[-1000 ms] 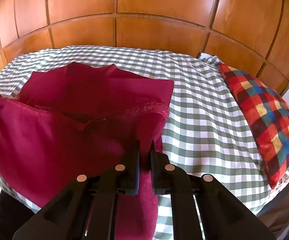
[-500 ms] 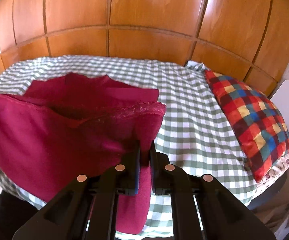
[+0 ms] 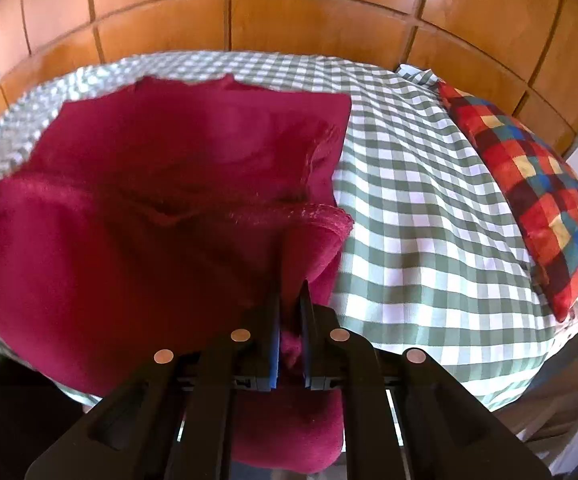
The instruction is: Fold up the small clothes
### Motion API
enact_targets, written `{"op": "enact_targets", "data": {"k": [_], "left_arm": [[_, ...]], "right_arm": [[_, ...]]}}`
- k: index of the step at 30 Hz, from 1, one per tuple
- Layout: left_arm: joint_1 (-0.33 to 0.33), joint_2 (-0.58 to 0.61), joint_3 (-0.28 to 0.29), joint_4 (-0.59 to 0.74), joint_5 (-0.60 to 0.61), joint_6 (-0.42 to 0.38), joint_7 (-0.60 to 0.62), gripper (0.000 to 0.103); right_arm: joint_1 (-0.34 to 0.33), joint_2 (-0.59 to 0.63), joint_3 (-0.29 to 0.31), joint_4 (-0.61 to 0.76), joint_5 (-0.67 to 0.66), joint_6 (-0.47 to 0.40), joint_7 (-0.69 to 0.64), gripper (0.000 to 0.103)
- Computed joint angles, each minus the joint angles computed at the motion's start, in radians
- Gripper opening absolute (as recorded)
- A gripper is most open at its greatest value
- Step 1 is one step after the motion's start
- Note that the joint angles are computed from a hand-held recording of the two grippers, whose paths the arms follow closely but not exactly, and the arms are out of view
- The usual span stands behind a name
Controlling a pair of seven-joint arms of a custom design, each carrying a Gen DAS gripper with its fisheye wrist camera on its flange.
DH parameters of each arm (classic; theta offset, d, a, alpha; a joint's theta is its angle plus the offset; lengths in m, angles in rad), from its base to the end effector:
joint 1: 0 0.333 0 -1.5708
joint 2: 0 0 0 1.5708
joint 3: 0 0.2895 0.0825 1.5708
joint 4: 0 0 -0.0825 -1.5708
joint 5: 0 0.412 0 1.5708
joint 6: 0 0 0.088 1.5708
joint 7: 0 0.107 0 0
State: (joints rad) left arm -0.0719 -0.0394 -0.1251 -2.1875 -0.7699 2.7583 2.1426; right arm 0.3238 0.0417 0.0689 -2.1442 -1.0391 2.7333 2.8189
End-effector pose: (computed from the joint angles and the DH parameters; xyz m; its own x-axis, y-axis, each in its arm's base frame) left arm 0.5826 -0.0871 0.4227 -0.2325 -0.9270 0.2943 -0.7895 0.0032 -0.6137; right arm 0.5404 0.2594 0.3876 -0.0250 -0.9967 0.0774 -0.6982 -0.0380 -0.7149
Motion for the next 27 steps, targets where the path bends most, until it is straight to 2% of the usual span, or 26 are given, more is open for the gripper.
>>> {"op": "enact_targets", "data": {"k": [5, 8, 12, 14, 17, 21, 22, 27], "left_arm": [[-0.003, -0.019, 0.005, 0.003, -0.057, 0.008, 0.047, 0.008], [-0.01, -0.041, 0.013, 0.006, -0.112, 0.016, 0.101, 0.008], [-0.018, -0.032, 0.025, 0.057, -0.218, 0.03, 0.185, 0.008], [-0.014, 0.007, 0.019, 0.114, -0.213, 0.062, 0.189, 0.008], [-0.004, 0.092, 0.002, 0.209, -0.12, 0.116, 0.119, 0.008], [0.003, 0.24, 0.004, 0.363, 0.106, 0.133, -0.095, 0.008], [-0.013, 0.299, 0.027, 0.427, 0.2, 0.123, -0.19, 0.008], [-0.049, 0.498, 0.081, 0.661, 0.418, 0.039, -0.433, 0.008]], "right_arm": [[-0.016, -0.073, 0.004, -0.032, -0.067, 0.034, 0.055, 0.008], [-0.037, -0.127, 0.021, -0.046, -0.147, 0.04, 0.137, 0.005], [-0.072, -0.131, 0.039, 0.015, -0.271, 0.046, 0.213, 0.005], [-0.075, -0.102, 0.039, 0.068, -0.31, 0.037, 0.211, 0.005], [-0.068, -0.026, 0.023, 0.182, -0.346, 0.022, 0.199, 0.005], [-0.05, 0.106, -0.019, 0.354, -0.288, 0.013, 0.135, 0.005], [-0.043, 0.135, -0.031, 0.387, -0.258, 0.015, 0.111, 0.005], [-0.02, 0.326, -0.063, 0.599, -0.05, -0.041, -0.075, 0.005]]}}
